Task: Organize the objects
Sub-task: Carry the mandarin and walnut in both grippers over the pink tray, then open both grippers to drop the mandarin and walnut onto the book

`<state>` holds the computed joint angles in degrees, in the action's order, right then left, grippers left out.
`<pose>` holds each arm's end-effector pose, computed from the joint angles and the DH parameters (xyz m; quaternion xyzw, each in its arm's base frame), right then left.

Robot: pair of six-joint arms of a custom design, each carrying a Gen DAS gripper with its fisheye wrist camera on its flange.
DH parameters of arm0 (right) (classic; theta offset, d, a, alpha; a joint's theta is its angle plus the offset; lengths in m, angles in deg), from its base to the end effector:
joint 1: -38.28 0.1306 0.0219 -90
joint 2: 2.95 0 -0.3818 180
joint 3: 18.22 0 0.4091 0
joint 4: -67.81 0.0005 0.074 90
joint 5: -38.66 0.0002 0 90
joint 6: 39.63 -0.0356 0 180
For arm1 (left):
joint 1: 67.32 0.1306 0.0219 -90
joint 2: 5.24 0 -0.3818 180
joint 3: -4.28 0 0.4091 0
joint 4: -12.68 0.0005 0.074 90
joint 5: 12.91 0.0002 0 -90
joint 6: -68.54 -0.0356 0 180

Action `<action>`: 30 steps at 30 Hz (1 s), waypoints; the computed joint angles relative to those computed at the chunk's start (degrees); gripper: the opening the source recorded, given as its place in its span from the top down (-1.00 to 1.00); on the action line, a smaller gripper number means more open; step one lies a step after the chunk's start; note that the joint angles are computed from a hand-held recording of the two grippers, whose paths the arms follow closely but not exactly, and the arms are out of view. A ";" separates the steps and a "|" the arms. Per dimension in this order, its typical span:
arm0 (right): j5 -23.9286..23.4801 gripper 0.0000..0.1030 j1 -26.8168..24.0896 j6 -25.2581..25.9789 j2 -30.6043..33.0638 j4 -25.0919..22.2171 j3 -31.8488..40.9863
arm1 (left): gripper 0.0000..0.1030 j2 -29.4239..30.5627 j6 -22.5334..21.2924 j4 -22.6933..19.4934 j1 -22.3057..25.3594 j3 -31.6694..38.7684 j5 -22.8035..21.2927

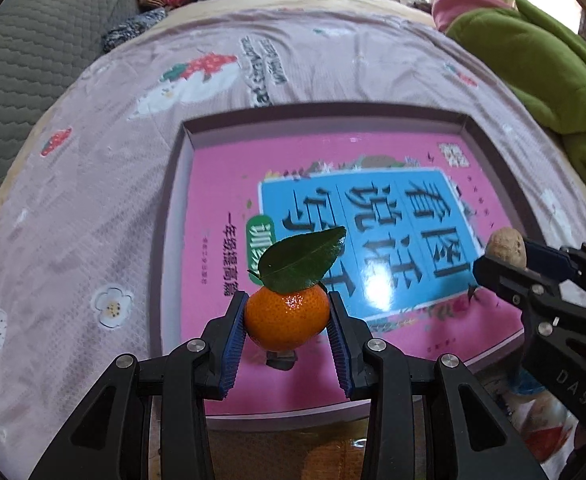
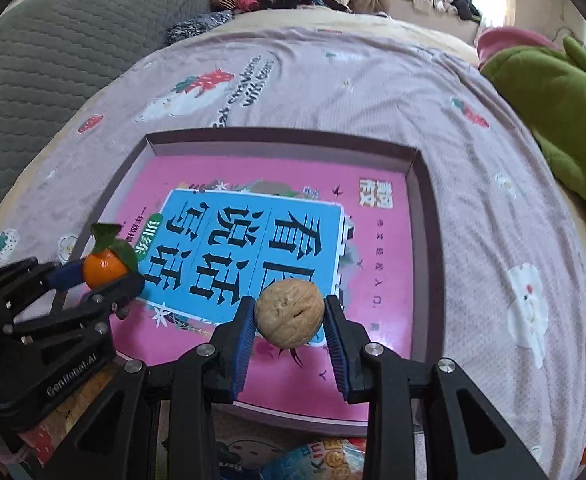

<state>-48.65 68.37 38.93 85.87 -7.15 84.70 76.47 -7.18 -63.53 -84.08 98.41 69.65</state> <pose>0.4025 0.2307 0.5162 -0.1510 0.9557 0.0679 0.2432 0.3980 -0.1156 0.4982 0.0063 0.9720 0.0003 0.2349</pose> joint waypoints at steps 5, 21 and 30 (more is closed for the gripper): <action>-0.87 0.33 -0.19 -1.21 1.91 -2.32 1.25 | 0.23 0.75 -0.26 -0.59 0.14 -0.51 0.13; -1.61 0.33 -0.33 -1.85 3.56 -5.30 1.60 | 0.22 1.76 -0.25 -2.40 0.09 0.27 -0.10; -2.88 0.30 -0.78 -2.89 3.70 -6.78 2.26 | 0.22 1.05 -0.48 -3.43 0.02 -0.13 0.70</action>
<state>-51.52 67.59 36.04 89.57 -13.93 86.96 77.52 -7.66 -66.96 -84.06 98.27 70.35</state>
